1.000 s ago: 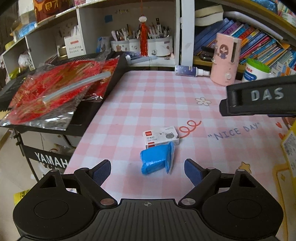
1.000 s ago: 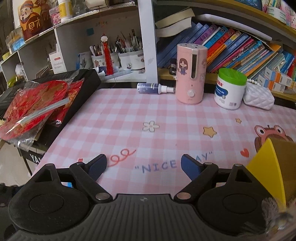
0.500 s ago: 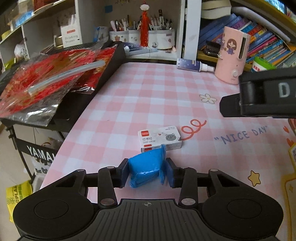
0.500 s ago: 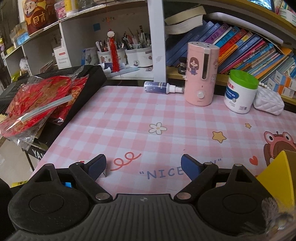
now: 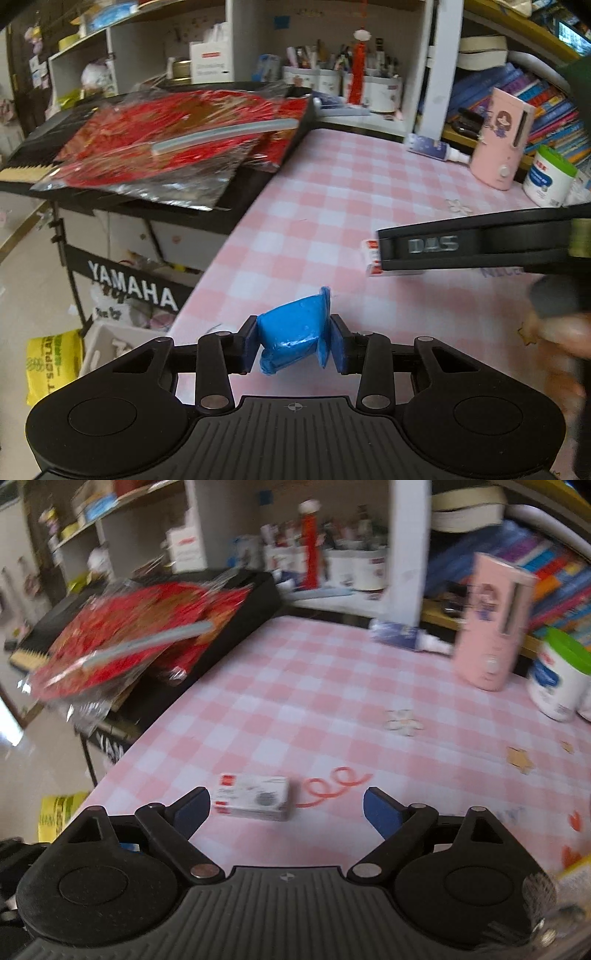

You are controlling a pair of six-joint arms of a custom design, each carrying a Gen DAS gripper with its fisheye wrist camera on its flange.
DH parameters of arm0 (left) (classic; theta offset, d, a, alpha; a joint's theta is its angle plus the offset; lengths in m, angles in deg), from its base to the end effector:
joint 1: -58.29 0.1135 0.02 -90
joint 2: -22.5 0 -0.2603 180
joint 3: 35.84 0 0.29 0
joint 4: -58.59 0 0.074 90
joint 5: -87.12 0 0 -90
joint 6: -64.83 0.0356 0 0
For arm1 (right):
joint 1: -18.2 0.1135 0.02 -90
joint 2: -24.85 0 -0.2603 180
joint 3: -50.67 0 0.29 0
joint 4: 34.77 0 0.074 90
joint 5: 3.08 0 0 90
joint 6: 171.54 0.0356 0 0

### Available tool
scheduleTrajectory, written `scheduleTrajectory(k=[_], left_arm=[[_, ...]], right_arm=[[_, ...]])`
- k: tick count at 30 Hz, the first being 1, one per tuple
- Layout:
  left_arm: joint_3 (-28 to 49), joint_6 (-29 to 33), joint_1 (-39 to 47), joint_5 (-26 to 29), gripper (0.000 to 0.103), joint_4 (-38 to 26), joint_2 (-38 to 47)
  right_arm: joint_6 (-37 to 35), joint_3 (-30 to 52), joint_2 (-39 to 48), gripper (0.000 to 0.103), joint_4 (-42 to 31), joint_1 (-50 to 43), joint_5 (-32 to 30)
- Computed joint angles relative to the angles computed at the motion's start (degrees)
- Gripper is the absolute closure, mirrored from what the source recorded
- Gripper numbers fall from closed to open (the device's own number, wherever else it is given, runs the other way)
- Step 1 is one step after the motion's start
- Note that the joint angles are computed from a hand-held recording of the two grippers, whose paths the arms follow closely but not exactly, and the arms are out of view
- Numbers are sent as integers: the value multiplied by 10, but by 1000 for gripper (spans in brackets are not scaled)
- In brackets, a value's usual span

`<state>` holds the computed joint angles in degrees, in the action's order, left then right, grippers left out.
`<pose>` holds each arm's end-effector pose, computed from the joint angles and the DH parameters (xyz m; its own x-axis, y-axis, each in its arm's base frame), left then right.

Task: Organize objects
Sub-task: 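Close the left tool on the blue stapler while the right tool grasps the white staple box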

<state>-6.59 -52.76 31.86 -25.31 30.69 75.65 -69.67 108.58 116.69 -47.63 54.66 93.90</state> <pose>0.1808 -0.0747 0.1203 -0.7164 -0.1220 -0.6870 -0.1485 0.9887 -0.0207 0.2791 0.2008 0.1321 -0.6812 -0.2495 -0.6883 -0.3912 0.9187 0.0542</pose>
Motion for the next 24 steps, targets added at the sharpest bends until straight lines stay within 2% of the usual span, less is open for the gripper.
scheduleTrajectory(k=[7,10,12,14,19,24], left_arm=[[-7,4,16,0,66,-32,-42],[-10,3,17,-2,66,-46,-60],[-10,2,17,-2,66,-52,-66],[-10,0,12,-4,66,-55,-70],[-6,1,-14,-12,66,-66,-97],[-5,-9,-59,-25,67,-102,-150]], right_arm=[[-7,74,101,16,-6,9,-4],[-9,66,109,32,14,11,2],[-21,53,103,49,34,13,4],[-26,51,100,49,32,11,-2],[-28,9,38,49,34,13,15],[-2,-65,-97,49,0,14,38]])
